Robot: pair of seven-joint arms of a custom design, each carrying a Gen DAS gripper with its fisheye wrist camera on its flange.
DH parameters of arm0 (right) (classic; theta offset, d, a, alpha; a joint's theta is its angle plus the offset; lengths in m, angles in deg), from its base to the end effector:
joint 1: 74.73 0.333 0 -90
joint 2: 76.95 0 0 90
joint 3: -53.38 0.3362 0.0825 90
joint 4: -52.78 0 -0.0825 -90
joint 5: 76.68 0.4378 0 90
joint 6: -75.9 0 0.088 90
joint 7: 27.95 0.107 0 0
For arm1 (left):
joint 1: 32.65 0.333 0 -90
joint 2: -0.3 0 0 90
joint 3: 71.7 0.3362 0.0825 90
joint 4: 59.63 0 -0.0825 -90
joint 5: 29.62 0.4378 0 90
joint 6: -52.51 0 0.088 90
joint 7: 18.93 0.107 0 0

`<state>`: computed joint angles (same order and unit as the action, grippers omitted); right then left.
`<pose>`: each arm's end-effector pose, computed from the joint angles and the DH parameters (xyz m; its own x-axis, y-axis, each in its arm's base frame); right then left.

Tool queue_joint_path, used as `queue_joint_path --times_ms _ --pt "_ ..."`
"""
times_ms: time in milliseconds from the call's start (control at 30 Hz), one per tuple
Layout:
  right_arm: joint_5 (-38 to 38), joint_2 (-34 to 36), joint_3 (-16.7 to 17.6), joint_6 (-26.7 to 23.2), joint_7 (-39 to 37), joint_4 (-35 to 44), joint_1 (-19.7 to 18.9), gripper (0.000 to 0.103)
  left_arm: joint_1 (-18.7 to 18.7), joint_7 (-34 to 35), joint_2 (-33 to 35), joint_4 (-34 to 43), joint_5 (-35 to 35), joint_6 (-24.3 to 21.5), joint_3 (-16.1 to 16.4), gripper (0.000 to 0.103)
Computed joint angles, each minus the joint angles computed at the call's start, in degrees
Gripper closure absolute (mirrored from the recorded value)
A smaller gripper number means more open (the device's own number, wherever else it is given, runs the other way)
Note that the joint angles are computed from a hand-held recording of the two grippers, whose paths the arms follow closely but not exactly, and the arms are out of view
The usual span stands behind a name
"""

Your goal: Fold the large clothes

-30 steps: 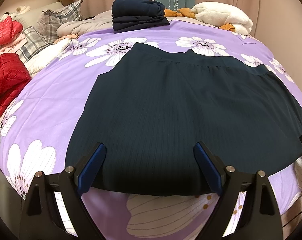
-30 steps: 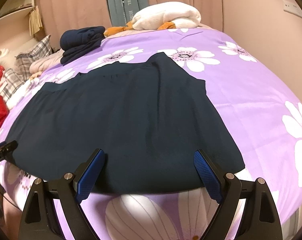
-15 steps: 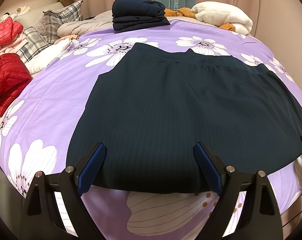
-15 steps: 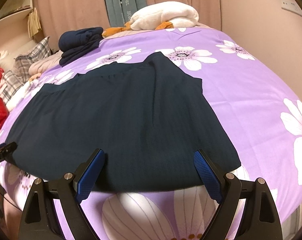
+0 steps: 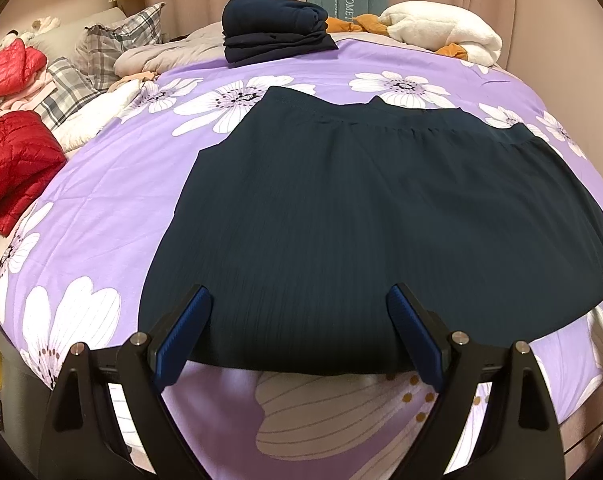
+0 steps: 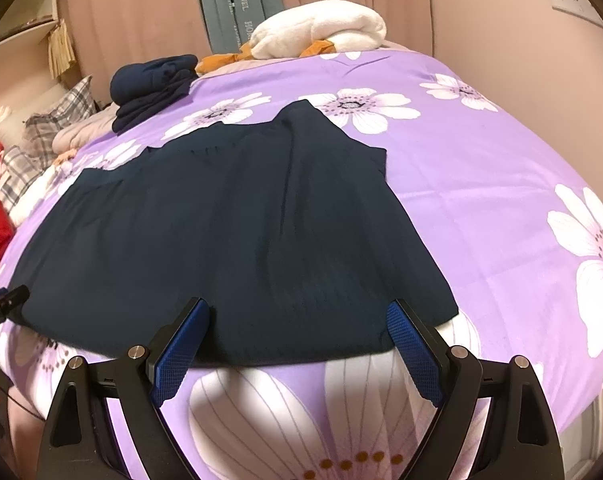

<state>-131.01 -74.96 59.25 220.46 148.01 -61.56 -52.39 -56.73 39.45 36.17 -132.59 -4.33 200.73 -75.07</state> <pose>0.5689 0.3134 0.4898 -0.2884 -0.9500 -0.1195 -0.6161 0.2797 -0.7363 0.7483 -0.3819 0.4662 -0.1891 -0.9818 -0.0187 -0.7164 0.1510 -0.6812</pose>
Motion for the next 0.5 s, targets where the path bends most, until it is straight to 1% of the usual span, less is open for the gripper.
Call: queue_joint_path --times_ms 367,500 --pt "1.8 -1.6 0.5 -0.6 0.9 -1.8 -0.5 0.014 -0.4 -1.0 -1.4 -1.6 1.1 -0.4 0.3 0.012" --pt "1.8 -2.0 0.8 -1.6 1.3 -2.0 -0.6 0.014 -0.8 -1.8 -1.9 -2.2 2.5 -0.8 0.7 0.007"
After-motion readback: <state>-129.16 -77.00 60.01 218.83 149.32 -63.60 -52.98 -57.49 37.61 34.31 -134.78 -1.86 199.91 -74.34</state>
